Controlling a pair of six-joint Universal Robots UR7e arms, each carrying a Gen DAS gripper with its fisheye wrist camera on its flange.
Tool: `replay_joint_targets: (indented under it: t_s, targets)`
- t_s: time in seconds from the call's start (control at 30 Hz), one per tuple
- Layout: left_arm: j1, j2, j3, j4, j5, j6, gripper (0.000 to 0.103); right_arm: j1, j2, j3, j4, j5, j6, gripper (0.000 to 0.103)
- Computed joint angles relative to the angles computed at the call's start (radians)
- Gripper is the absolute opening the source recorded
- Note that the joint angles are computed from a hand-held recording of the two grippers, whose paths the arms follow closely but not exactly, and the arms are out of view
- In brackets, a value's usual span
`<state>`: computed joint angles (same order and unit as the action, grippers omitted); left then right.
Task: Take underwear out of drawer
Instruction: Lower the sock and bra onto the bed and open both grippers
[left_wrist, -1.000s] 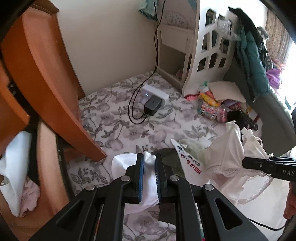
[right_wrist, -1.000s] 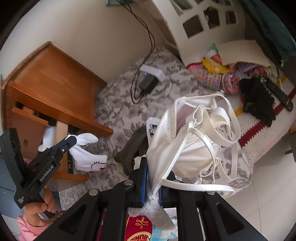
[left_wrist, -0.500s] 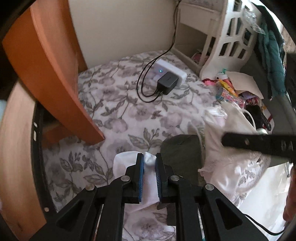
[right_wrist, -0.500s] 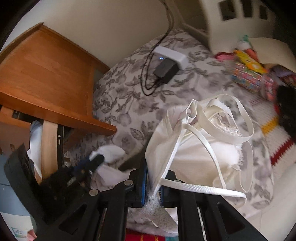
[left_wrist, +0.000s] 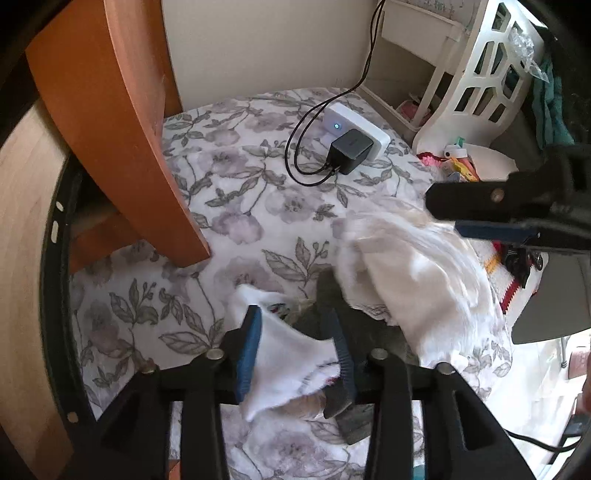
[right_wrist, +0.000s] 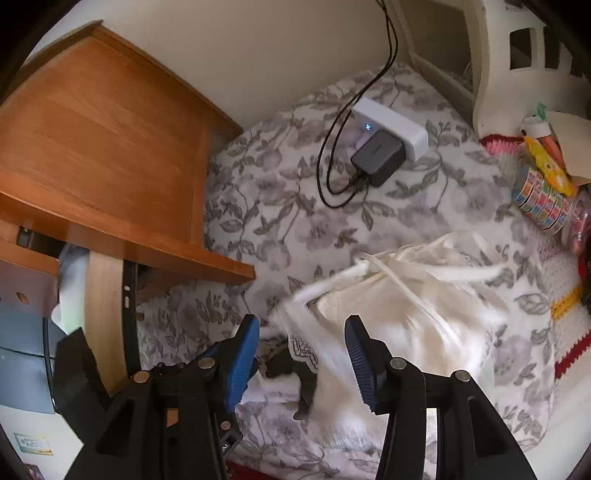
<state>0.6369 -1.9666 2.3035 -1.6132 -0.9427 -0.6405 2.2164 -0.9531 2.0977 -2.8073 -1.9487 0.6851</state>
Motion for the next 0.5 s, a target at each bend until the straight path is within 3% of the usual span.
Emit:
replay_joint_targets:
  t_s: [0.17, 0.33, 0.4, 0.5]
  targets:
    - [-0.021, -0.012, -0.005, 0.012, 0.000, -0.011, 0.069, 0.035, -0.051, 0.020, 0.026, -0.079, 0.037, 0.059]
    - [-0.024, -0.012, -0.016, 0.049, -0.002, -0.049, 0.079, 0.060, -0.099, 0.043, 0.186, -0.166, 0.126, 0.068]
    - [-0.041, -0.016, -0.015, 0.068, 0.008, -0.061, 0.086, 0.063, -0.110, 0.058, 0.214, -0.178, 0.142, 0.072]
    - [-0.053, -0.018, -0.017, 0.075, 0.003, -0.062, 0.088, 0.068, -0.122, 0.078, 0.244, -0.198, 0.156, 0.080]
